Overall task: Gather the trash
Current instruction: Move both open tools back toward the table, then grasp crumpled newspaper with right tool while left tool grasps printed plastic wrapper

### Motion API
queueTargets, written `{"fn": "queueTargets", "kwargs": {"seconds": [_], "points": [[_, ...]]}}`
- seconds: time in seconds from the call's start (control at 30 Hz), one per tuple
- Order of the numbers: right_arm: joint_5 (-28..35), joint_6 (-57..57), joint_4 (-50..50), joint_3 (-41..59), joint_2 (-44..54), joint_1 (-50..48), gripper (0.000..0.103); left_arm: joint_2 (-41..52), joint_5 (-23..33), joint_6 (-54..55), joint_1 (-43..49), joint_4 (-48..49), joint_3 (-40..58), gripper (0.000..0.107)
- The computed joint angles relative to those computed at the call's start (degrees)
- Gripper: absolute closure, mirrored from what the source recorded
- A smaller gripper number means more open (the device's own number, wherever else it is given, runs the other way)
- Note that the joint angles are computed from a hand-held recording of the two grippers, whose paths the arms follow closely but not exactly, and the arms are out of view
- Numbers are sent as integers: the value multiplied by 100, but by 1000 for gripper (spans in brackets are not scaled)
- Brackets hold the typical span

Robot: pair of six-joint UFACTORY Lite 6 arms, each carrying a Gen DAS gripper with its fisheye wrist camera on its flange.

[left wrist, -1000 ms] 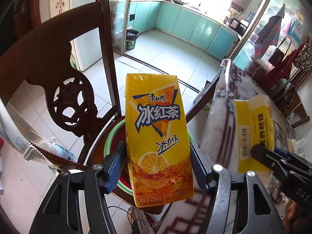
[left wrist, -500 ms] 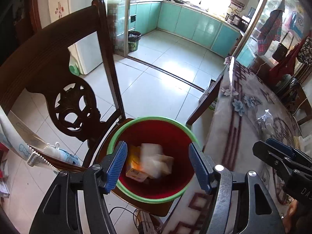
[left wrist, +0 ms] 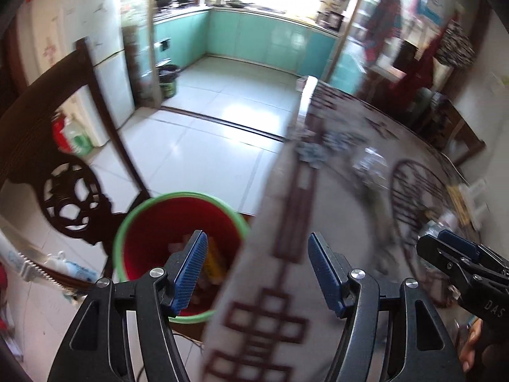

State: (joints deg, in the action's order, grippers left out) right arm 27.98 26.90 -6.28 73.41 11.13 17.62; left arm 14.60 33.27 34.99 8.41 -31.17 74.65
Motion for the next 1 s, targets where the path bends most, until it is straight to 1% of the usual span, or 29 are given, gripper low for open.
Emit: {"fn": "queueTargets", "kwargs": {"seconds": [0.1,0.17,0.2,0.27,0.3,0.4,0.5,0.6,0.67,0.73,0.77,0.8,0.9,1.0], "points": [[93,-139,-192,-1019,-965,-715,31,-279,-61,-355,-614,101,-275,42],[215,-286,-408,-1505,-1443,-1244,29,-420,-113,-715,-1070,246,-387,42],[278,-518,-393,-1683,-1610,-1554,24,-464,-140,-924,-1316,332,-423,42],[405,-1222,-289,-2103,-1929,-2491,23,-477,-144,-1392,-1770,523,-407,42],[413,-1435,-256,-2202,-1991,-2780,23,-493,-143,-1679,-2046,630,-401,42],[419,-2421,52,-2449,-1995,-4010,23,-480,-188,-2424,-2731,1022,-341,42],[384,-3543,810,-2483,-1634,-5016,23,-322,-199,-3147,-3399,1423,-148,42],[522,-4822,1966,-2427,-1178,-5688,23,10,-184,-3777,-3954,1703,160,42],[492,-5039,2087,-2482,-1086,-5803,23,266,-168,-4045,-4196,1799,381,42],[392,-5202,2073,-2549,-1065,-5875,39,641,-140,-4331,-4472,1842,721,42],[363,-5364,2122,-2580,-1082,-5936,53,799,-138,-4379,-4545,1816,858,42],[368,-5568,2219,-2587,-1103,-6021,63,1017,-102,-4462,-4636,1795,1076,42],[613,-6258,2706,-2382,-918,-6375,69,1681,58,-4715,-4867,1806,1807,42],[727,-6844,3164,-2294,-912,-6647,70,2387,253,-4937,-5010,1864,2619,42]]}}
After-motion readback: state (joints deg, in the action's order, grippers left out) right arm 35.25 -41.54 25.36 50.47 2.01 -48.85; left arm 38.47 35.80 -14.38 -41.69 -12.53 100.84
